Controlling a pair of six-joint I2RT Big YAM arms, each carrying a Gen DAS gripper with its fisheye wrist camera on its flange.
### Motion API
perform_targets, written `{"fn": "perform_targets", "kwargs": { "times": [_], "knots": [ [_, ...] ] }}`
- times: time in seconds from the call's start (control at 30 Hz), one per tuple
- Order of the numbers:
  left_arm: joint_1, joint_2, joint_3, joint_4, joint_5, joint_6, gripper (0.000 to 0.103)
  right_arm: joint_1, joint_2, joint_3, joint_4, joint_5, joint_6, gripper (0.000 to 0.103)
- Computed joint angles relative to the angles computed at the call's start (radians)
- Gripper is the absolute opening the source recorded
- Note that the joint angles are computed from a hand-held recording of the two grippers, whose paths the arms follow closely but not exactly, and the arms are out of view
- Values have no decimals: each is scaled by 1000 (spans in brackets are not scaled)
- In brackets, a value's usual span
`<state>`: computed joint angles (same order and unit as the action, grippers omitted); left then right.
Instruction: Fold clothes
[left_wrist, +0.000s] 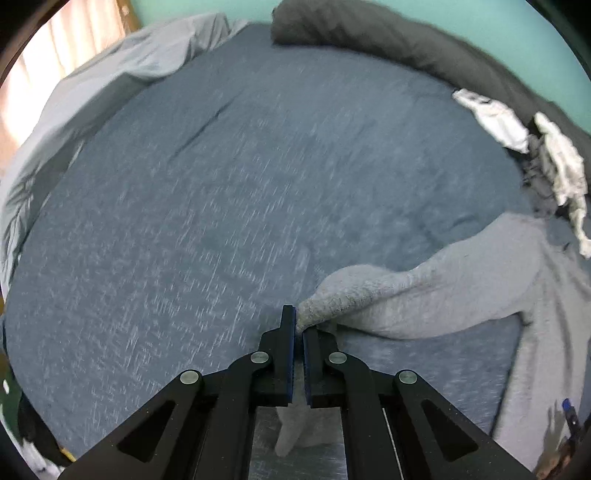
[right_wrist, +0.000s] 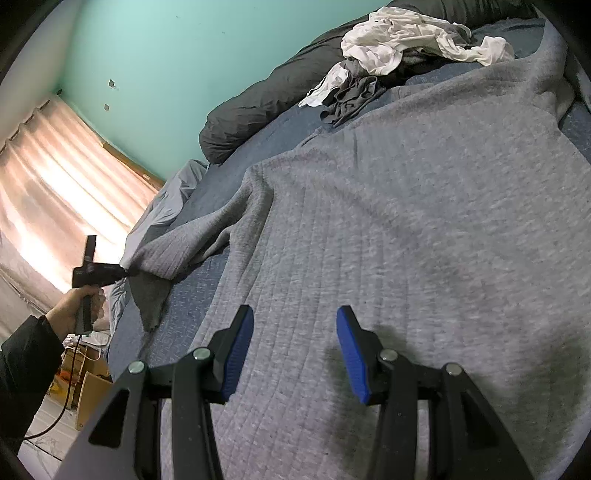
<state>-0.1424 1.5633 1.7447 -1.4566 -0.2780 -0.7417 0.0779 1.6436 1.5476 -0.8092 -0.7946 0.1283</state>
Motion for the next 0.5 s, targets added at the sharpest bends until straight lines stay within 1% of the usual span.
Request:
{"fn": "perform_targets", "kwargs": {
  "times": [0.07, 0.1, 0.13, 0.17, 0.2, 0.27, 0.43, 0.5],
  "knots": [
    [0, -1, -19, 13, 13, -20, 6, 4, 0, 0, -3, 1, -9, 47],
    [2, -3, -25, 22, 16, -33, 10, 5, 0, 0, -4, 1, -12, 47],
    [-1, -2, -23, 20, 6, -49, 20, 4, -1, 0, -4, -2, -13, 47],
    [-8, -4, -15, 21, -17, -60, 33, 4, -1, 0, -4, -5, -12, 47],
    [-18, -9, -8, 30, -44, -66, 37, 3, -1, 0, -3, -7, -11, 47],
    [-38, -12, 13, 52, -86, -71, 37, 3, 1, 2, 2, -9, -5, 47],
    [-89, 76, 163, 88, -86, -8, 38, 5, 11, 9, 7, -13, -1, 47],
    [-96, 130, 239, 106, -63, -4, 39, 6, 16, 13, 6, -14, -2, 47]
  ]
}}
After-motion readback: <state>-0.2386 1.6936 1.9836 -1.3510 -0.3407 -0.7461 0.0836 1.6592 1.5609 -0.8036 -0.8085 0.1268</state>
